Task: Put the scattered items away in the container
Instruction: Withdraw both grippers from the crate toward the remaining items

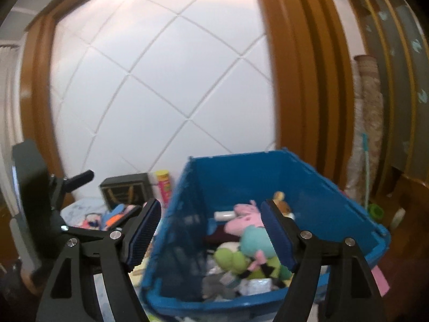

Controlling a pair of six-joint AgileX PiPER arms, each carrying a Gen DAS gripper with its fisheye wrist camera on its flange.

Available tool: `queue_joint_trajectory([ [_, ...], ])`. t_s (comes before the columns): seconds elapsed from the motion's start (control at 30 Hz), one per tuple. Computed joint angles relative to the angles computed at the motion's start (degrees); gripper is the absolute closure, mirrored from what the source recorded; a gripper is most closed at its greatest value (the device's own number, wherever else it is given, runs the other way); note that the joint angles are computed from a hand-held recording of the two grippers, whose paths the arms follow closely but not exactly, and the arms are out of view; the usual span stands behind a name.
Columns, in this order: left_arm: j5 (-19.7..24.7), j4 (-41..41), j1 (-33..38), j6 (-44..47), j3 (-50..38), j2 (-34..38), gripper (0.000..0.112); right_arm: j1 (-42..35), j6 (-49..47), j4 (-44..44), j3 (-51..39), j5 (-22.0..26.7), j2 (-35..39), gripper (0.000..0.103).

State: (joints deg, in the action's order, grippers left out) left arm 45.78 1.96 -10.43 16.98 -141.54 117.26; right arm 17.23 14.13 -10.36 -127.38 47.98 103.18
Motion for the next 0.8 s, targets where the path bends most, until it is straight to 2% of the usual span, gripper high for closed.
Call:
queue_joint_trajectory([
  [0.13, -5.61, -5.85, 5.36, 3.63, 12.68, -6.54, 0.009, 6.13, 2.5, -4.73, 1.79, -0.33, -0.67, 0.025],
  [0.23, -7.6, -11.69, 9.95, 8.77, 18.85, -9.99, 0.009, 11.68, 6.54, -10.62, 3.89, -0.99, -1.18, 0.019],
  [0.5, -5.95, -28.47, 24.68, 25.59, 27.9, -15.27, 0.009, 24.23, 15.72, -19.05, -3.85, 5.09, 5.76, 0.019],
  [0.8, -4.14, -42.78, 37.1, 39.92, 32.71, -16.71, 0.009, 33.89, 19.95, -24.33, -24.82, 17.04, 18.88, 0.019],
])
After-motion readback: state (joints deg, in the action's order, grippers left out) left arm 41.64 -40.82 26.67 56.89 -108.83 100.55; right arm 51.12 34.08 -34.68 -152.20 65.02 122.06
